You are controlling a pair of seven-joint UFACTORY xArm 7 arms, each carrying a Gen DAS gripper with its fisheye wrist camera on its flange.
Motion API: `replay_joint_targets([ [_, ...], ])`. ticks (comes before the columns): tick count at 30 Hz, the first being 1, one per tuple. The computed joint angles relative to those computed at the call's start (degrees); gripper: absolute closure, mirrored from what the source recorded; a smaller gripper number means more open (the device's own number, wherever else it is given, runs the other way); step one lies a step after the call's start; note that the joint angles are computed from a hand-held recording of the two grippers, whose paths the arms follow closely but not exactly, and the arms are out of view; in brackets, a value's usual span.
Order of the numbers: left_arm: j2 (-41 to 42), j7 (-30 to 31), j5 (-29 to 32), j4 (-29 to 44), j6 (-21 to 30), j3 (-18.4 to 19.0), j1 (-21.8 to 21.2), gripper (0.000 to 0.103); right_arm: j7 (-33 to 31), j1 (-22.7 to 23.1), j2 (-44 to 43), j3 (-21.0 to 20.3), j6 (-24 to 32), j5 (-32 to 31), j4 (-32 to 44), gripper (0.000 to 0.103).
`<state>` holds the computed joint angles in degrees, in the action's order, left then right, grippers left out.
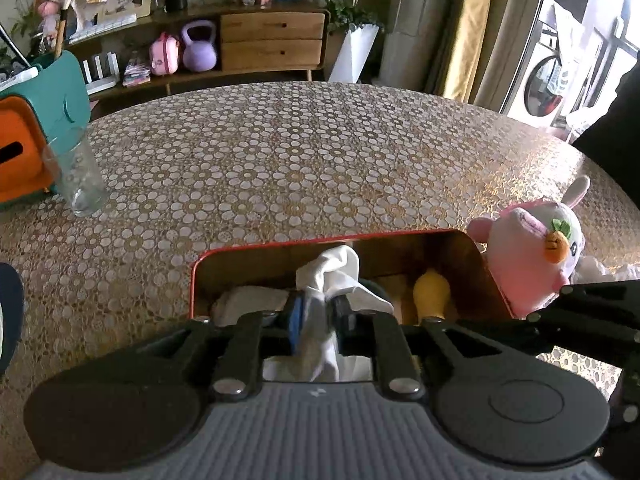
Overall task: Organize soft objects
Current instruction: 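Lower the cloth into the red box with the left gripper while the right releases the duck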
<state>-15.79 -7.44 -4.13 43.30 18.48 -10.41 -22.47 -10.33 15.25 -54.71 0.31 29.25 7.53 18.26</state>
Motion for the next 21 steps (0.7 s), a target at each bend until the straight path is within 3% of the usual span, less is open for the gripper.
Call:
replay_joint_targets([
  [5, -1.4, 0.4, -0.8, -0.4, 0.3, 0.3, -0.6, 0.057, 0.7, -0.1, -1.8, -0.4, 0.5, 0.6, 0.1, 0.067],
  [14, -6.5, -1.4, 1.7, -1.9, 0.5, -1.6, 0.0, 0.039, 3.0, -0.8, -7.8, -0.8, 4.3, 1.4, 0.1, 0.051],
  [21, -12.0, -2.2, 2.1, -3.8, 1.6, -1.7, -1.4, 0.038, 5.0, -2.0, -16.1, -0.2, 9.2, 1.4, -0.3, 0.043],
])
